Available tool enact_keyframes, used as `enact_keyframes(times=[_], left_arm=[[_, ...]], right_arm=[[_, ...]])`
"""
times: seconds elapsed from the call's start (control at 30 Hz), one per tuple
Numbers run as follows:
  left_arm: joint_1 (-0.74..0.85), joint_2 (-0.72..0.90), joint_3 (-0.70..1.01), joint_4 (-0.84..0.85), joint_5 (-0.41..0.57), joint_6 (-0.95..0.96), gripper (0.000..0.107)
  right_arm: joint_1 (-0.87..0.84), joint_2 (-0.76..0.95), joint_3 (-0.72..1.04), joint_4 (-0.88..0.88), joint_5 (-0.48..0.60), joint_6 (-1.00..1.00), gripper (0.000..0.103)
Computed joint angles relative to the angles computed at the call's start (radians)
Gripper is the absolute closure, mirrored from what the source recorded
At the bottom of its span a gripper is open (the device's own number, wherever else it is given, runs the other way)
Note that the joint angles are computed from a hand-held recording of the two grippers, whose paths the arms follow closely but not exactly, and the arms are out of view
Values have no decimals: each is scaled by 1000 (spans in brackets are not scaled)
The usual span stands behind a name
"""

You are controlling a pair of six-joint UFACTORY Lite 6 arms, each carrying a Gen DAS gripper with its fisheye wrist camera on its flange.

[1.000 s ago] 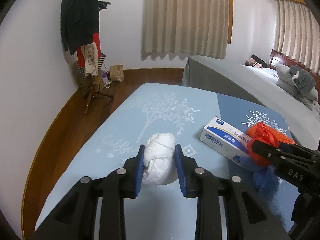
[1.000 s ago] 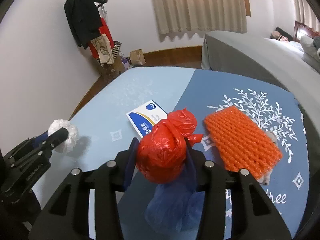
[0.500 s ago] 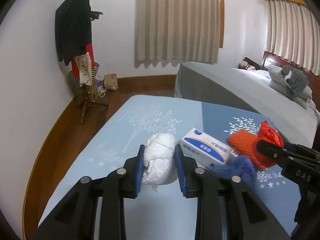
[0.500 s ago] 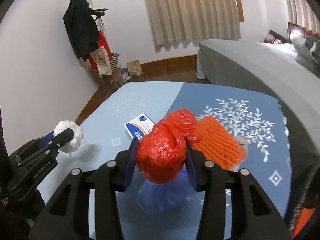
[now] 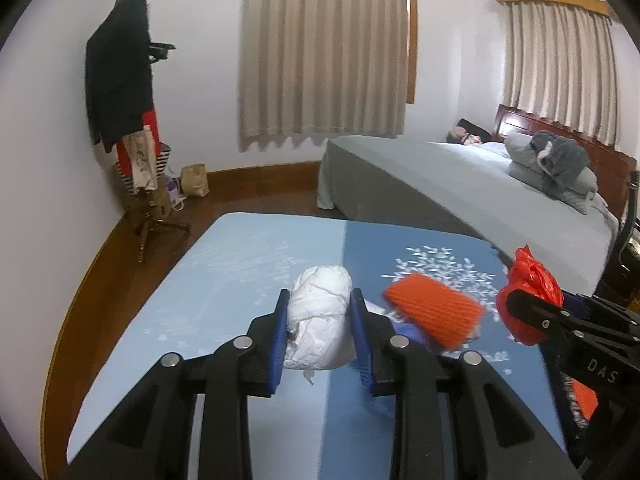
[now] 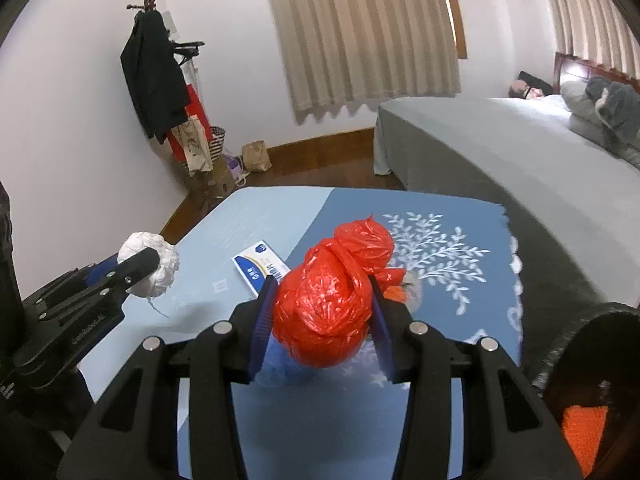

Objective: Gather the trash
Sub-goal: 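Carry the red bag and white mask over the black bin with both grippers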

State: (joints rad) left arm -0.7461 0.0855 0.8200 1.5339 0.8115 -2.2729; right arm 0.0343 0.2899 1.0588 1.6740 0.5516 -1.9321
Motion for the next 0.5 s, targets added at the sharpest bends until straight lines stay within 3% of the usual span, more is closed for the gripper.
enact_keyframes(times=[0.5], left_arm=[[-152,185,303,-94,43,153,78]], right_arm=[[-272,-141,-91,-125,160,34,60]])
